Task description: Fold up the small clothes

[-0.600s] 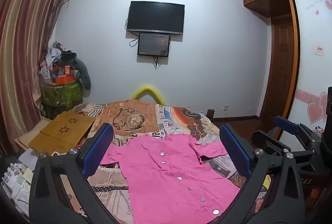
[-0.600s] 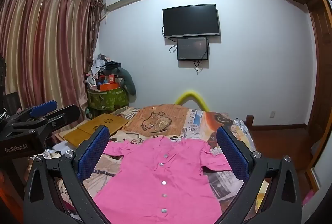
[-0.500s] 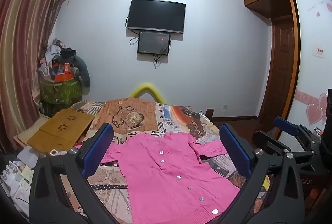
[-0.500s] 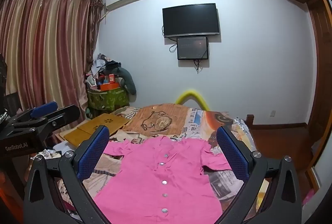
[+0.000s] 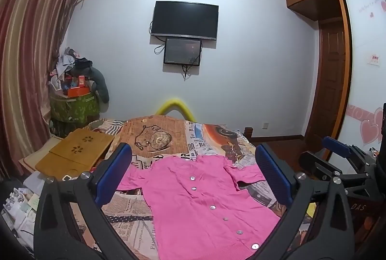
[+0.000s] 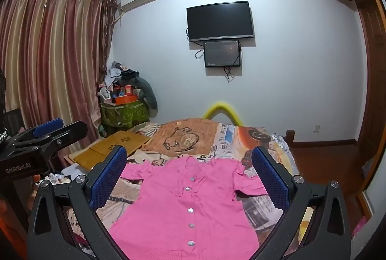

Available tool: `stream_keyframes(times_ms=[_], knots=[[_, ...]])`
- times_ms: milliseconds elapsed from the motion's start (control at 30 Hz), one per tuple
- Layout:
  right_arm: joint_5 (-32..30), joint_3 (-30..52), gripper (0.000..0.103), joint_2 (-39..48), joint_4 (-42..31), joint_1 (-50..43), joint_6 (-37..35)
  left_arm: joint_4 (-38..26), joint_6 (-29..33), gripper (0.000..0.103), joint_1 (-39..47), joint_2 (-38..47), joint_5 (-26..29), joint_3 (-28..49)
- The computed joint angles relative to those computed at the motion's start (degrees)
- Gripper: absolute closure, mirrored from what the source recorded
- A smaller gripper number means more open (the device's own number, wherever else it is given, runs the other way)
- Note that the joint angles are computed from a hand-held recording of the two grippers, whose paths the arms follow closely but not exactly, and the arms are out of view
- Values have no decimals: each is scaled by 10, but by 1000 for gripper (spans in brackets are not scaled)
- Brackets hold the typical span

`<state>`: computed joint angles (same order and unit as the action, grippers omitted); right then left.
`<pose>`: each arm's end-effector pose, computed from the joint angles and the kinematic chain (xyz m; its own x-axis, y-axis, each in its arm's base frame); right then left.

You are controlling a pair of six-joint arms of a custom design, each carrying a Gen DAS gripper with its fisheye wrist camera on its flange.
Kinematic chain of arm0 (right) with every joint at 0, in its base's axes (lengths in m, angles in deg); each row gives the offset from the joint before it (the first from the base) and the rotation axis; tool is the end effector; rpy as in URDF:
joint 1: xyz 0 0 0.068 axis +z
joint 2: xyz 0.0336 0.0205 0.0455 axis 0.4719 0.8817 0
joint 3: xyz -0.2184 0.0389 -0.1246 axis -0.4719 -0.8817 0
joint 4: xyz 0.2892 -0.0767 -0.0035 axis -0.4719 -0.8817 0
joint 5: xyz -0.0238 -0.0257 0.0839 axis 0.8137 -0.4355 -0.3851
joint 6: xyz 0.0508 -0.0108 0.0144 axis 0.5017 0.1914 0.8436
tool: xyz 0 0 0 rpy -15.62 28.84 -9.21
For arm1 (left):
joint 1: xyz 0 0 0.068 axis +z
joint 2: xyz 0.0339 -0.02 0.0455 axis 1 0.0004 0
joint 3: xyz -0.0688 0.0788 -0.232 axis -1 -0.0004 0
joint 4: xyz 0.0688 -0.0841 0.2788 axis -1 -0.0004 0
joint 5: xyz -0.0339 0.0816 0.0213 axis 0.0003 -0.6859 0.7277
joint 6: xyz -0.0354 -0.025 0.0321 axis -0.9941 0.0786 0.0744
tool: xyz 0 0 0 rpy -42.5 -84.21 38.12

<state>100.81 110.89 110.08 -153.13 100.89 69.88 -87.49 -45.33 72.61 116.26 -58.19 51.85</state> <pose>0.1142 0.2511 0.2732 -0.2014 0.1157 -0.9727 0.2888 0.9559 0.0539 0.2216 -0.0854 0.3035 -0.2301 0.1004 -0.9680 0.6741 0.7339 -0.0841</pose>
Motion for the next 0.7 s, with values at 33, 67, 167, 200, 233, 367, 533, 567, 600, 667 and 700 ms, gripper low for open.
stream_keyframes(times_ms=[33,67,167,200,233,367,533,567,600,667,700], knots=[[0,1,1,2,-2,0,2,1,0,0,-1,-1,-2,-1],[1,2,1,4,-4,0,5,1,0,0,-1,-3,-3,-1],[0,1,1,1,-2,0,2,-1,3,0,4,-4,2,2],[0,2,1,1,-3,0,2,-4,4,0,4,-9,2,1],[0,1,1,1,-3,0,1,-4,4,0,3,-10,1,0],[0,-1,1,-2,-4,-1,3,-4,4,0,2,-11,0,0],[0,-3,1,-3,-5,-1,5,-4,3,0,0,-9,-3,3],[0,-3,1,-4,-3,-1,3,-4,4,0,0,-10,-4,3],[0,-3,1,-4,-3,-1,2,-5,4,0,0,-9,-4,3],[0,-3,1,-4,-4,-1,3,-4,4,0,1,-10,-2,2],[0,-3,1,-5,-3,-1,2,-4,4,0,1,-10,-3,3]])
